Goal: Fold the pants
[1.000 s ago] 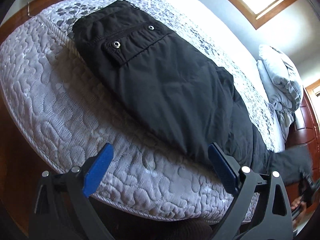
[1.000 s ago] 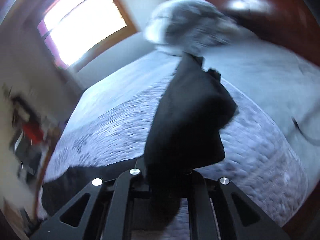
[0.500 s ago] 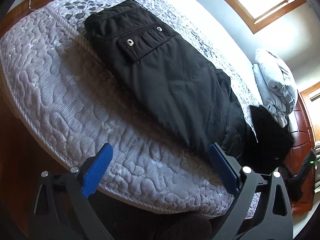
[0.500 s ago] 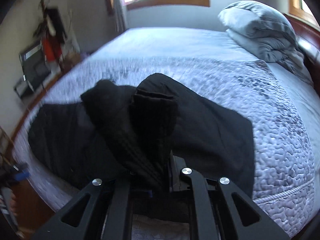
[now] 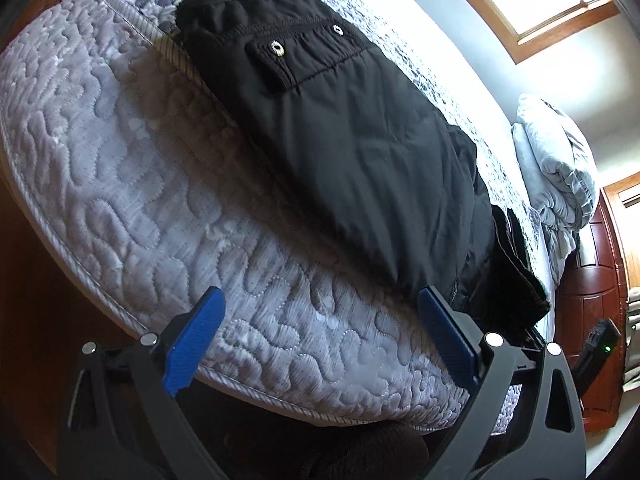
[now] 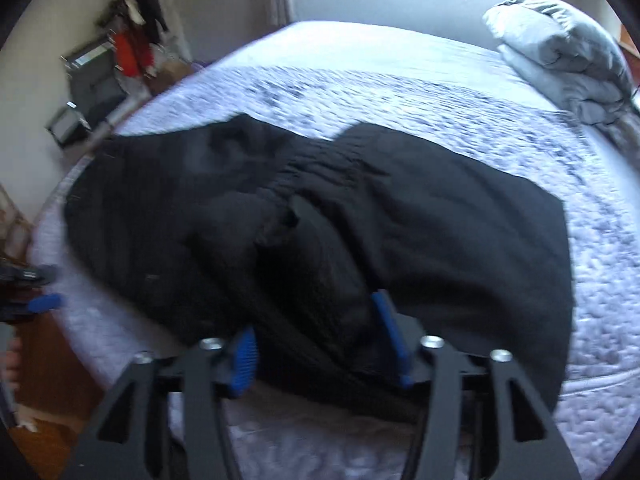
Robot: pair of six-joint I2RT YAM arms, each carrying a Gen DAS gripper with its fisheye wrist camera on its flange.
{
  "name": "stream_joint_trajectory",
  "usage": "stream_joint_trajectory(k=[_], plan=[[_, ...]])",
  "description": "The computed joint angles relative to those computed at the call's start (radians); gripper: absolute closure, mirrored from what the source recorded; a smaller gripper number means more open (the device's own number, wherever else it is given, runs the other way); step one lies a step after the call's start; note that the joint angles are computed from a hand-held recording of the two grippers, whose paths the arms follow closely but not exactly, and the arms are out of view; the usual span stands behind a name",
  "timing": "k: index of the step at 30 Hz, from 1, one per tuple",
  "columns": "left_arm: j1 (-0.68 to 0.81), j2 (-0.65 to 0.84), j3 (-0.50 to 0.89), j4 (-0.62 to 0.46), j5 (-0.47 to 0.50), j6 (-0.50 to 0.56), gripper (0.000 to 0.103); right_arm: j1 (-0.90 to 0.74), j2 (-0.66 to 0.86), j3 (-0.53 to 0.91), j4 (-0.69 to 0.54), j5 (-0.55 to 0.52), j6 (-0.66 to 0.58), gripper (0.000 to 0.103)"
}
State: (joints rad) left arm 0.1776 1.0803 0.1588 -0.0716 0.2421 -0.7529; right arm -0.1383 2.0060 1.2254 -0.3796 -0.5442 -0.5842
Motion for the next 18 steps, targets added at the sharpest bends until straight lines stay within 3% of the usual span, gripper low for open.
stream_joint_trajectory(k=[4,14,17,18], plan=[[-0.017,0.054,-0.005,0.052,0.006,-0.016,0.006,-0.057,-0.013,0.026,-0.082,-0.127,0.009,0.031],[-0.053,0.114,0.004,0.113,0.001,-0.047,0.006,0.052,-0.011,-0.026,0.047,0.113,-0.001,0.032],[-0.044,0.122,0.000,0.121,0.008,-0.046,0.006,0.055,0.018,-0.010,0.049,0.128,0.011,0.053],[-0.038,0.119,-0.004,0.120,0.012,-0.042,0.006,0.048,0.026,0.006,0.026,0.100,0.012,0.067]])
